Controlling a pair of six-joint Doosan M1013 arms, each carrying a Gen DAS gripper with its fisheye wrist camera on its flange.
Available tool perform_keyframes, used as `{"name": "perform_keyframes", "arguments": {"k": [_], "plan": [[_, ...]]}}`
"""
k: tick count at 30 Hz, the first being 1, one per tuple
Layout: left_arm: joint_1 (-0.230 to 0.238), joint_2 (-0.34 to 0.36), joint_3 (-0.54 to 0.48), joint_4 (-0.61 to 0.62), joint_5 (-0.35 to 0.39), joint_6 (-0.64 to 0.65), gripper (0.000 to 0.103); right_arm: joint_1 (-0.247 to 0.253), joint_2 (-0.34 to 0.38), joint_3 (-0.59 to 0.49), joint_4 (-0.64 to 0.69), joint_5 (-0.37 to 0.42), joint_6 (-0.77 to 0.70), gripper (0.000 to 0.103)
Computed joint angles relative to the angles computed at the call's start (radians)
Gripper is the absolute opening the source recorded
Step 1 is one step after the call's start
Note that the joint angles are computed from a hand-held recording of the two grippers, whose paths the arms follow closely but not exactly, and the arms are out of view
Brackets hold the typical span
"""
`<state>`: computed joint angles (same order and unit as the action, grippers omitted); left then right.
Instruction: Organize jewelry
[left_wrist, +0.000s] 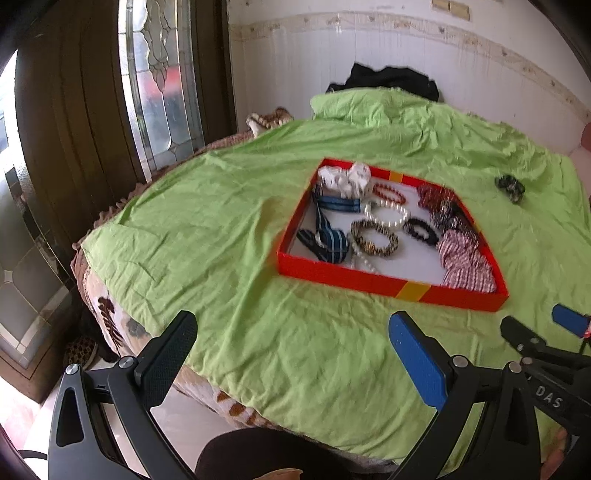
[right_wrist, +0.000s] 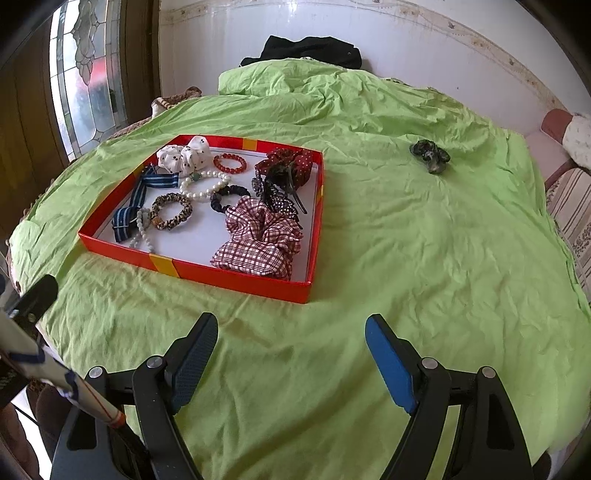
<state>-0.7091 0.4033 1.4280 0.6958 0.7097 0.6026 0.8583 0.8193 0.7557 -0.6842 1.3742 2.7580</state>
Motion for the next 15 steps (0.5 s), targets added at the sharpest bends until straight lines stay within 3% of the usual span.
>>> {"name": "perform_keyframes", "arguments": {"k": [15], "plan": [[0.002, 0.03, -0.04, -0.09, 0.056, 0.071, 0.103, -0.009, 0.011, -0.013, 0.031, -0.017, -0.054, 0.086]]}}
